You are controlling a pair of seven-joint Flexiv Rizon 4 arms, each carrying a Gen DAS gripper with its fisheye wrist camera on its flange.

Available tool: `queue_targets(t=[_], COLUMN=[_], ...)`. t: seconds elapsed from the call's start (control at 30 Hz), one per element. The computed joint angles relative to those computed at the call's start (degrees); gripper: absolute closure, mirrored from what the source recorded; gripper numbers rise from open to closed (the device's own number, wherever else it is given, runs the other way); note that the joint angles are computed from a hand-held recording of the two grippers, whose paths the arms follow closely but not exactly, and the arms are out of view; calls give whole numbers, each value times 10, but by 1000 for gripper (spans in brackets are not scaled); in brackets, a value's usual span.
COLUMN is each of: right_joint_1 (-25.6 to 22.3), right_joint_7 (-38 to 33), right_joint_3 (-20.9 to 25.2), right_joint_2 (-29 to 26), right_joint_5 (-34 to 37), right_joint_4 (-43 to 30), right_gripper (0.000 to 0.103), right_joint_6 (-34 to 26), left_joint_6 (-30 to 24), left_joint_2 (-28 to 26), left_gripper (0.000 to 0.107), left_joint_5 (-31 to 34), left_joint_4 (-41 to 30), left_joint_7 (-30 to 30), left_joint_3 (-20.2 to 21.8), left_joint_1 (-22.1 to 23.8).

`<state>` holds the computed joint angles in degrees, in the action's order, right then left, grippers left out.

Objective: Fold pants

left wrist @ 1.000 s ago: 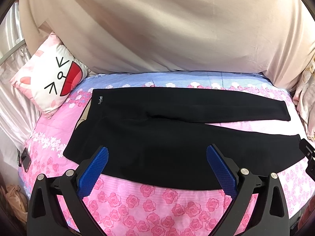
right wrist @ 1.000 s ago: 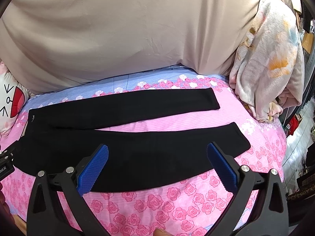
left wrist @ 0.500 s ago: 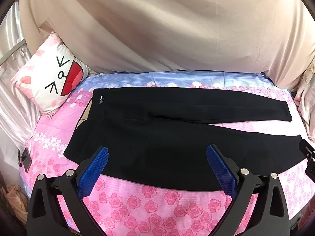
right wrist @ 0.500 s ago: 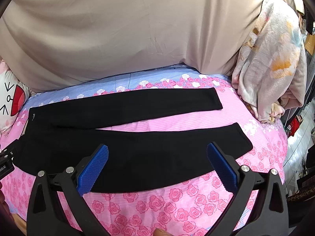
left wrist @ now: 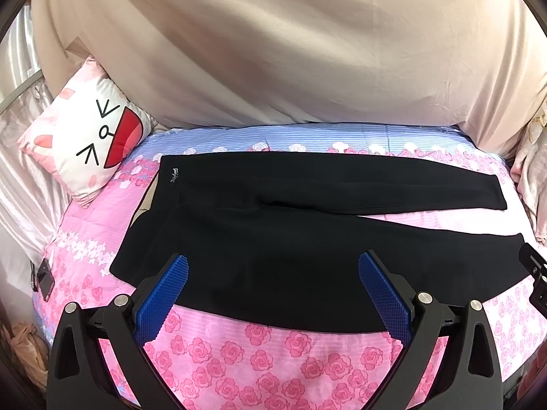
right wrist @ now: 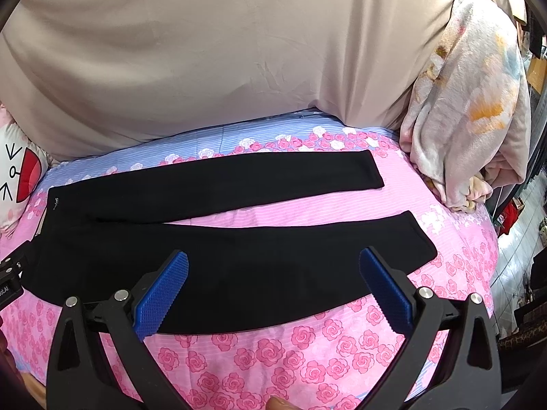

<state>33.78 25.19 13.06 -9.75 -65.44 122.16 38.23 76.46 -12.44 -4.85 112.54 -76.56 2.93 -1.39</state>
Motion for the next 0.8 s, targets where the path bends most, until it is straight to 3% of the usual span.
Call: queue_targets(t=[0.8], right_joint_1=[0], right_joint_7=[-3], right_joint_3=[-3], right_joint_2=[-7], right_joint_5=[4], right_joint_4=[-6], right_gripper=[5], right_joint_6=[6], left_joint_6=[-4], left_joint_2=[-3], left_gripper=[9], left_joint_5=[6], left_joint_4=[-6], left_joint_7=[-3], left_joint_3=[1], left_joint_1=[0])
